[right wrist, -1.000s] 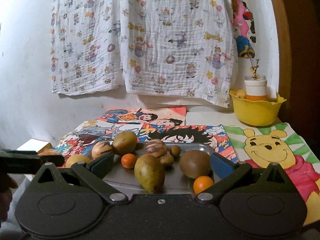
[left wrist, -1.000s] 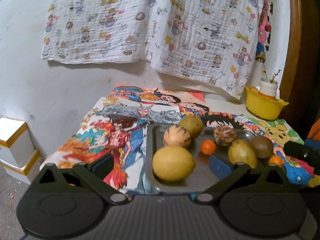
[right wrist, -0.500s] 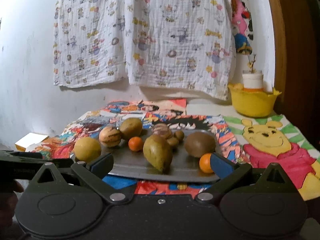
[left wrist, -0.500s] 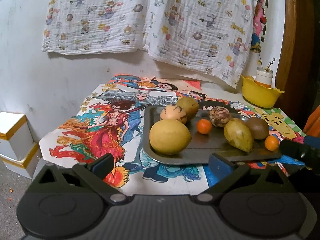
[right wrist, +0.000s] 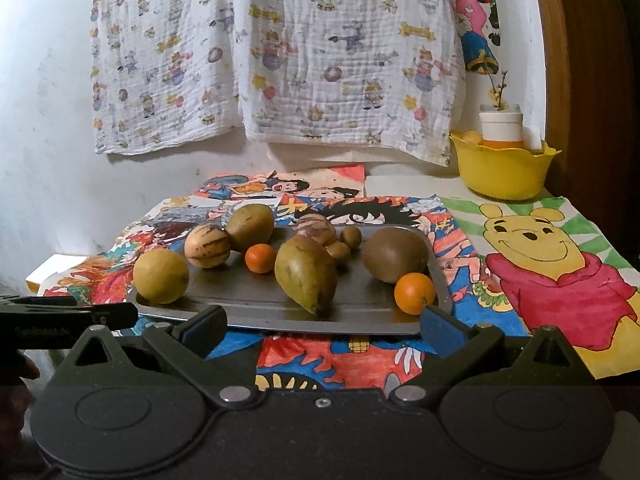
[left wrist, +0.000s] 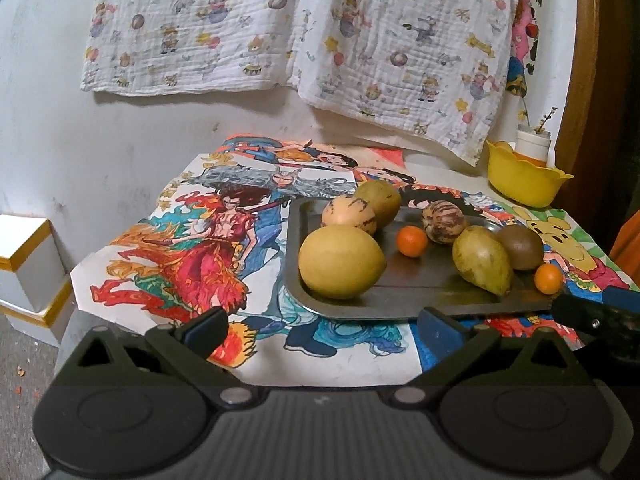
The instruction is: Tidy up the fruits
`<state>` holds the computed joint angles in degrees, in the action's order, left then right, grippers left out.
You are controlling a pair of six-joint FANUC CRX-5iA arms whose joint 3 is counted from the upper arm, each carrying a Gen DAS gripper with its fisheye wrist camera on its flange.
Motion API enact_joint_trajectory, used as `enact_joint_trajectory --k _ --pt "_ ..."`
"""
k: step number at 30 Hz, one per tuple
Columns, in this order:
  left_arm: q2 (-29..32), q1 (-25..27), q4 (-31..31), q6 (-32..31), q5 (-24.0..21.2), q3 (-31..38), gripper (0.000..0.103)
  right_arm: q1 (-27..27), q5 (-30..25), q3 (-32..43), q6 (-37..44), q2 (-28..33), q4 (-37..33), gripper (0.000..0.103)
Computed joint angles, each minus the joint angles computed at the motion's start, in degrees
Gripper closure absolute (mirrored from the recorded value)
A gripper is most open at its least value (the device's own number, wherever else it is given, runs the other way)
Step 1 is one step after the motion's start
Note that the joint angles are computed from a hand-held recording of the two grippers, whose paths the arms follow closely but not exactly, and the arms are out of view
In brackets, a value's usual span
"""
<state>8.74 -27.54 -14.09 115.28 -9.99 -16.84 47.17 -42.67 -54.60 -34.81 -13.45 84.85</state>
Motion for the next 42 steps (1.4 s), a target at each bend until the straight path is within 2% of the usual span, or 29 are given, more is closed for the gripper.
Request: enact_joint_trajectory --k 6,42 --pt "0.10 -0.33 -1.66 1.76 -0.83 0.62 0.000 -0.17 0.44 -0.07 0.38 -0.17 -0.43 0.001" --pt "0.14 -0.11 -0.63 0.73 -0.77 0.40 0.000 -0.32 0.83 -0.05 -0.05 -0.02 -0.41 0.001"
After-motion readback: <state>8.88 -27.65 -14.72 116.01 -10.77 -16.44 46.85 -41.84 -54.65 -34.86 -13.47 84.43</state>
